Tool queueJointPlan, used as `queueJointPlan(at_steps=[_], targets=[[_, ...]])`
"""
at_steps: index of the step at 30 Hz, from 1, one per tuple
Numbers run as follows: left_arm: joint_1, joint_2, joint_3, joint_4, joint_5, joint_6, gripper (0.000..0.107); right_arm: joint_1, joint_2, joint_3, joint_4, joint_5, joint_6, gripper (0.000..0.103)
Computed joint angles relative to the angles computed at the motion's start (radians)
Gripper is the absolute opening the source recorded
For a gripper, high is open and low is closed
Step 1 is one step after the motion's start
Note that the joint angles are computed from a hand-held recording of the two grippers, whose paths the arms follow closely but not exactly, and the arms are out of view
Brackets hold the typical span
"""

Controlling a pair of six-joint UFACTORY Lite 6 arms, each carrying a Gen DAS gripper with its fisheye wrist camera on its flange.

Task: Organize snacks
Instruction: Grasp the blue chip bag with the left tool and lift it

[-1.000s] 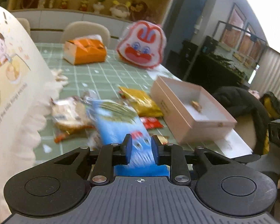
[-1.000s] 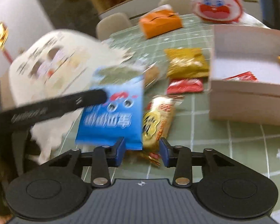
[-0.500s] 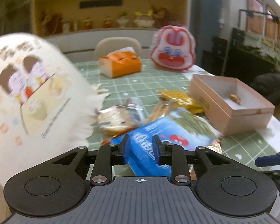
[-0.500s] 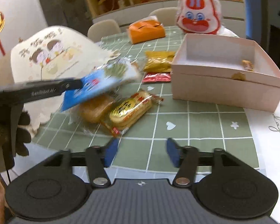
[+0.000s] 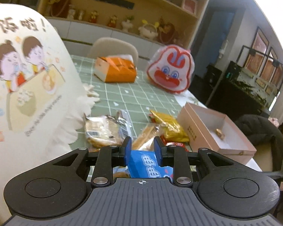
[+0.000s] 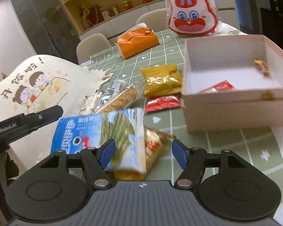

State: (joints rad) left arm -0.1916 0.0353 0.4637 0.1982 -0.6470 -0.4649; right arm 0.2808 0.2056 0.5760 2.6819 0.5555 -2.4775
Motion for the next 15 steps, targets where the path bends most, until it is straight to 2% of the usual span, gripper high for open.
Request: queueJointPlan(at_steps=[3, 6, 8, 12, 15], targets=[[-0.021, 0.019, 0.003, 0.028, 0.003, -0.008, 0.03, -0.003, 0.014, 0.013, -0.016, 0.007, 0.005, 0.068], [-0.029, -0.04, -0.043, 0.194, 0.011, -0.129, 0.03, -0.056, -0.03, -0.042, -0.16, 0.031, 0.061, 0.063], [-0.077, -0.074, -0.075, 0.248, 0.024, -0.167, 0.03, -0.084, -0.086, -0.112, -0.164, 0.04, 0.009, 0.062], [-0.187, -0.111, -0.114, 0.205, 0.04, -0.141, 0.03, -0.132, -0.211, -0.259, -0.057, 0.038, -0.171, 0.062], [-0.171, -0.162, -0.127, 0.107, 0.015, -0.076, 0.03, -0.211, -0.289, -0.353, -0.063, 0.056, -0.228, 0.062]])
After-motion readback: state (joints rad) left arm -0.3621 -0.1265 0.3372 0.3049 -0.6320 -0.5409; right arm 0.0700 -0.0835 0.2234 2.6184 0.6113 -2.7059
